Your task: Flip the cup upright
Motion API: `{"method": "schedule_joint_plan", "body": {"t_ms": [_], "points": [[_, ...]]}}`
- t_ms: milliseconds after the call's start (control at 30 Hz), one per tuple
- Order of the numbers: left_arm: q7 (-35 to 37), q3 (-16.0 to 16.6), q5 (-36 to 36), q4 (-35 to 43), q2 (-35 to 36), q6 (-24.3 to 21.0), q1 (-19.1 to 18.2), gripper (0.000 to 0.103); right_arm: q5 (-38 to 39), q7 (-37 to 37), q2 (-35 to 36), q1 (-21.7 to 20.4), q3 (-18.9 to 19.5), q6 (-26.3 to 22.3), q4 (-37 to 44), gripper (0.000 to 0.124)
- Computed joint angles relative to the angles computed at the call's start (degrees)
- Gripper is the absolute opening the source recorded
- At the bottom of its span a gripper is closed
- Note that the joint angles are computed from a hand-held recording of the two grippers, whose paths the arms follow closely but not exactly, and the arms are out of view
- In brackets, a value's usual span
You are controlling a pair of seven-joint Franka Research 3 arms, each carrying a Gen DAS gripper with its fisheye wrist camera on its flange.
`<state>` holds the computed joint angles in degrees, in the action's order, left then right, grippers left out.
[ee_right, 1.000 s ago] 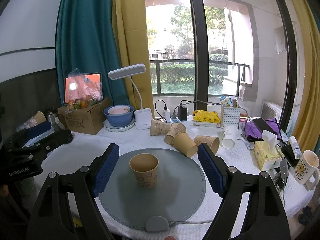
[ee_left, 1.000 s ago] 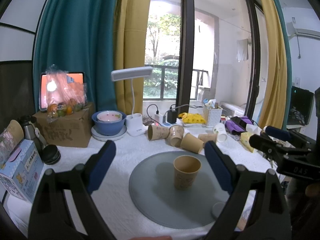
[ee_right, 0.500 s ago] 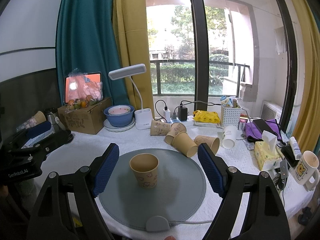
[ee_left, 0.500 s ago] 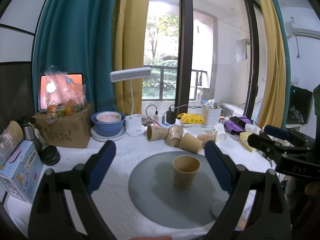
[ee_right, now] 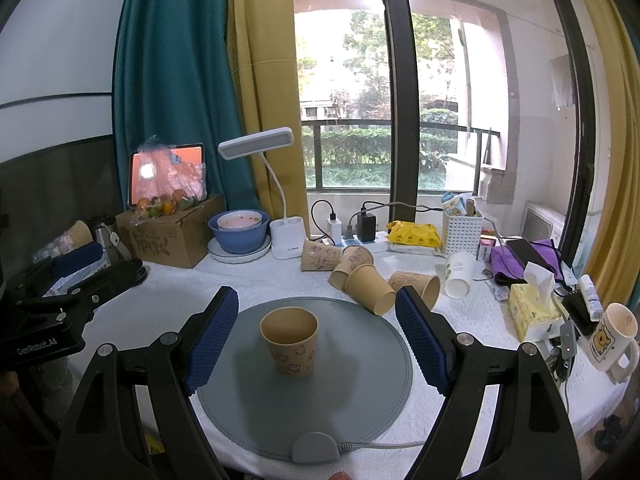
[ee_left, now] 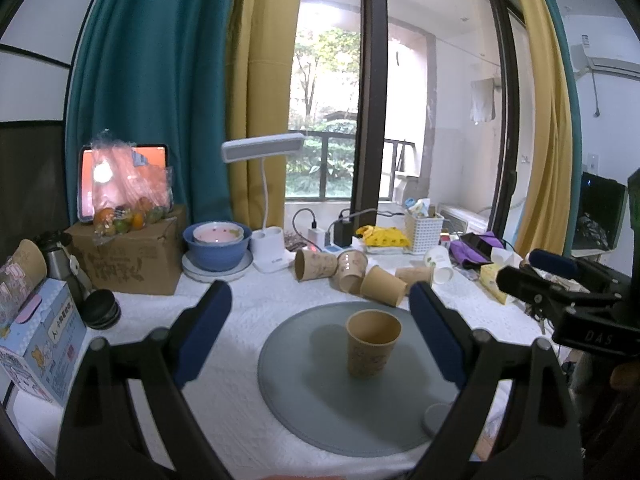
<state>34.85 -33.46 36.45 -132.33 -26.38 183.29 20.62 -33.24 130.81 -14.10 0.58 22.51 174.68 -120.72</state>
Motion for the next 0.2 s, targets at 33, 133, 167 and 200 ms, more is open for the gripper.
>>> {"method": "schedule_joint_plan", "body": {"t_ms": [33,133,167,200], "points": [[-0.12,-0.16,0.06,-0.01,-0.06,0.15,0.23,0.091,0.00,-0.13,0.05,0.10,-0.10,0.12,-0.05,0.083],[-1.07,-2.29,0.22,-0.53,-1.31,2.38,3.25,0.091,0.17,-0.77,-0.01,0.38,-0.45,0.83,-0.42,0.083],[-1.95,-3.87,-0.39,-1.38,-2.81,4.46,5.81,0.091,0.53,-1.22,-0.13,0.57,-0.64,1.22,-0.64,0.083],[-3.22,-6.43,-1.92,-2.53,-5.14,7.76,9.91,0.091,0.75,-1.57,-0.32,0.46,-0.66,1.65,-0.93,0.083]]}}
